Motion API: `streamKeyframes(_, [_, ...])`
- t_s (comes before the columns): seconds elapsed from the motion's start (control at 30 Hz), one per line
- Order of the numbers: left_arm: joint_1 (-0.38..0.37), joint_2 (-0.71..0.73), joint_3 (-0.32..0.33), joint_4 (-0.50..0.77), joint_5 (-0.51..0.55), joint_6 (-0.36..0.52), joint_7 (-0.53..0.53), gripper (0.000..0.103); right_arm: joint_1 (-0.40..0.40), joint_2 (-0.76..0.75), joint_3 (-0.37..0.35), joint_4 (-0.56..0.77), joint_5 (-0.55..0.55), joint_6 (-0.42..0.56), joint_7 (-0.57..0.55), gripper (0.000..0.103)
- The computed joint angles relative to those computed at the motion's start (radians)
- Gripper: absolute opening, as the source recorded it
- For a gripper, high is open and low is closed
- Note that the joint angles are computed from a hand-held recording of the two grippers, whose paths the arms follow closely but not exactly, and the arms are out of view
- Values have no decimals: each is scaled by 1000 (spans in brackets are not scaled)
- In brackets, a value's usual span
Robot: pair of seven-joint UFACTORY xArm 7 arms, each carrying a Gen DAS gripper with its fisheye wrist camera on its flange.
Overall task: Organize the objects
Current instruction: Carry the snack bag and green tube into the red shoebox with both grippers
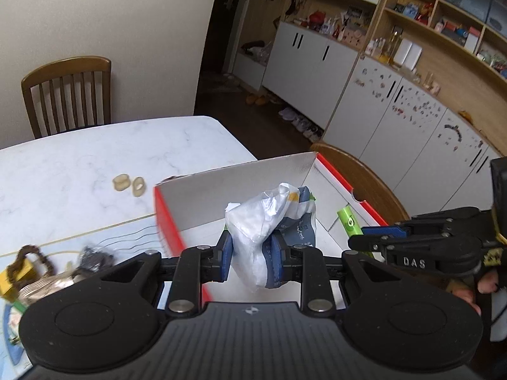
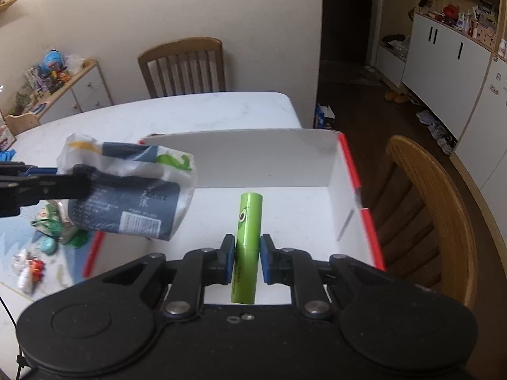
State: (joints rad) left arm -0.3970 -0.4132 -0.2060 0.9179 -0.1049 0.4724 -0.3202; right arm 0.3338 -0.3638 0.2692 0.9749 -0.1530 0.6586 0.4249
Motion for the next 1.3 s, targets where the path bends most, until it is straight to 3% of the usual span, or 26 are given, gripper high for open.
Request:
streamKeyframes(0.23, [36,182,-70,136,134,2,-104,25,1,33,-51,-12,41,-16,-101,15])
streamKeyframes(0.57, [-28,426,-47,330,282,37,-195,25,-2,117,-77,23,83,20,-237,15])
streamKeyframes(0.8, [-76,531,-13,415,287,57,-214,25,-4,187,-77,77,79,66,-289,15])
streamKeyframes(1.03, [-92,591,6,459,246,85,-208,25,-8,263,-67,139,5,121,-217,15])
streamKeyframes(1.3, [-89,636,14,523,190,178,-180,25,10,314,-78,197,-14,193,-196,15])
